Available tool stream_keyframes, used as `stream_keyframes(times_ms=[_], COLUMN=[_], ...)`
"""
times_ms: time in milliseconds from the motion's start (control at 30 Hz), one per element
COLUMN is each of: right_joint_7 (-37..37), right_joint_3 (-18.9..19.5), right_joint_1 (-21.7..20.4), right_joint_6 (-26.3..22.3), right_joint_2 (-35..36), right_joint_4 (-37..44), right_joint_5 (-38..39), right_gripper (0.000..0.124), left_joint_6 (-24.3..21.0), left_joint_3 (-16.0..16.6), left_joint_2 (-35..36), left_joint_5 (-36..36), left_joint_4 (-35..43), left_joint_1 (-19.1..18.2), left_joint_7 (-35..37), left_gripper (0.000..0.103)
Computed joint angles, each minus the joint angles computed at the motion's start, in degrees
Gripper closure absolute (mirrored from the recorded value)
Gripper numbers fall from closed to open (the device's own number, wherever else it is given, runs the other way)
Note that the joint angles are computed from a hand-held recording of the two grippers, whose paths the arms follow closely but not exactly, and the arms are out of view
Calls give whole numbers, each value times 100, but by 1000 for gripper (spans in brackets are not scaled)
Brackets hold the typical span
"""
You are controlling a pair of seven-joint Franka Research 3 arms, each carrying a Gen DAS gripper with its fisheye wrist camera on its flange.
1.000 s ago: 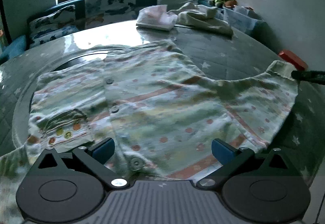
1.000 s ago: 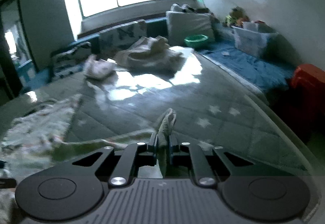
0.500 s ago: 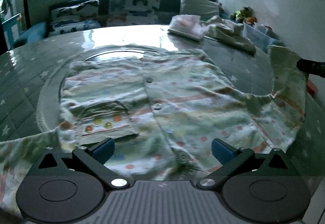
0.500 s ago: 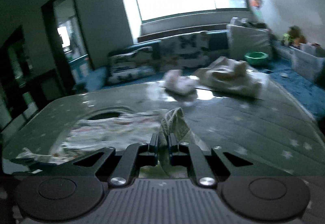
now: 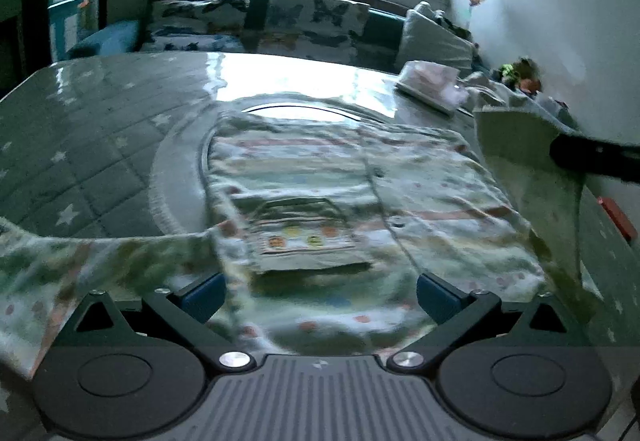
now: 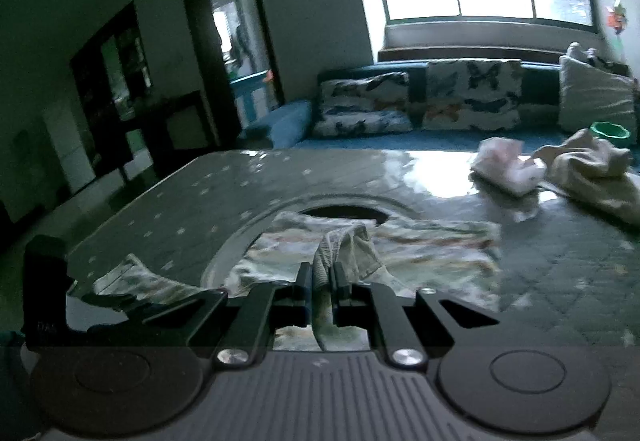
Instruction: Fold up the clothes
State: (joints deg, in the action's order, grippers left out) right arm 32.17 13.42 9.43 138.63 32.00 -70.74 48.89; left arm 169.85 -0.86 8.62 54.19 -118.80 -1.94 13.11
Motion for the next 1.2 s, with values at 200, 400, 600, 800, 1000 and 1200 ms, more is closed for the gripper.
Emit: stream_keyframes(times_ms=[200, 400, 600, 800, 1000, 1200], right_joint_7=[46, -77, -90, 101, 532, 822], right_joint_3=[19, 34, -22, -215, -497, -606], right_joint_1=[151, 249, 239, 203, 151, 8], right_joint_6=[-229, -377, -394, -434, -458, -382], right_joint_2=[17, -1, -40, -12, 35, 65], right_joint_4=[-83, -193, -244, -236, -336, -439], right_joint_5=[-166, -245, -236, -543, -1152, -1505], right_gripper=[116, 113, 108, 106, 102, 100], left_joint_6=[85, 118, 85, 9, -115, -153], left_joint_3=[63, 44, 27, 33, 54, -43], left_joint_2=[-122, -132, -89, -107, -140, -108], left_joint_5=[140, 180, 123, 108, 391, 373], left_joint_4=[-203, -241, -200, -165, -68, 54], left_joint_1=[86, 160, 178, 148, 139, 145], left_joint_7=[-302, -405, -385, -374, -671, -562], left_gripper=[0, 0, 0, 0, 0, 0])
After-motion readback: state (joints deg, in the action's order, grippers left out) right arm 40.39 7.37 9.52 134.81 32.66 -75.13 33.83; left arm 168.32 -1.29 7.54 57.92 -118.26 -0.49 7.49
